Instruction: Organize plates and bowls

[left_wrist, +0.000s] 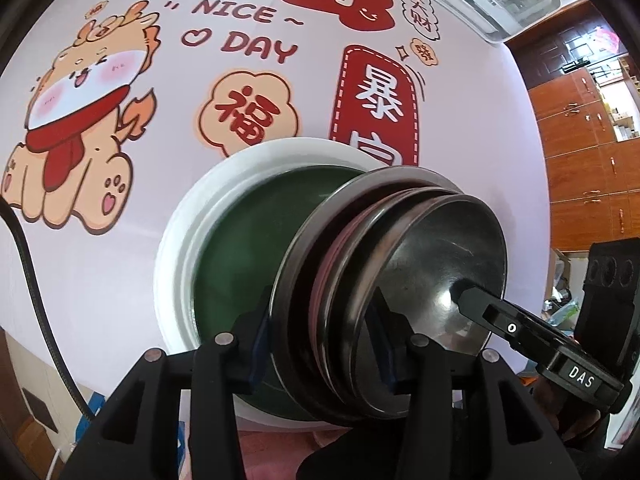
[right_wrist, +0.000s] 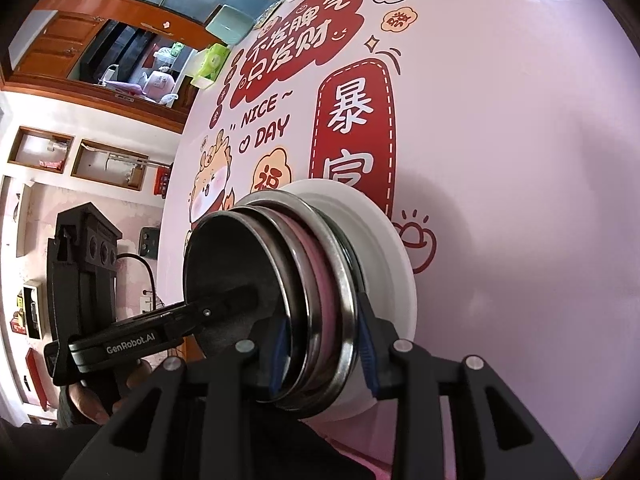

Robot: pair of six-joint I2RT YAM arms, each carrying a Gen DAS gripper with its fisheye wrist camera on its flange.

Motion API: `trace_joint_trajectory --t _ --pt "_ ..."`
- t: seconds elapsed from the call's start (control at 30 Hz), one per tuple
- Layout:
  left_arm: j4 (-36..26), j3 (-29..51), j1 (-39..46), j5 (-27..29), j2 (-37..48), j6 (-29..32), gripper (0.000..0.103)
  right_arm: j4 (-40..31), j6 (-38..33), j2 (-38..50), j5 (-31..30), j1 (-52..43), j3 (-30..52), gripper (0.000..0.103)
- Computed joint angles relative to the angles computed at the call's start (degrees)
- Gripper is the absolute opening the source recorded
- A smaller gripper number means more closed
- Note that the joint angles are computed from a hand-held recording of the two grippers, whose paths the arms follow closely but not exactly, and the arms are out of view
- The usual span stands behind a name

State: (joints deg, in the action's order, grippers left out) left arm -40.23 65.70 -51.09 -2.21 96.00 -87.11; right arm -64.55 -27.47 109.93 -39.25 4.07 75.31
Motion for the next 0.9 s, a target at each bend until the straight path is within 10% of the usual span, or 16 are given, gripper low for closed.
trace_joint_trajectory --t 0.9 --pt "1.9 -7.7 -6.6 -7.1 -12.7 5.9 0.049 20.0 22.6 -36.1 3.9 -1.2 -29.0 0.065"
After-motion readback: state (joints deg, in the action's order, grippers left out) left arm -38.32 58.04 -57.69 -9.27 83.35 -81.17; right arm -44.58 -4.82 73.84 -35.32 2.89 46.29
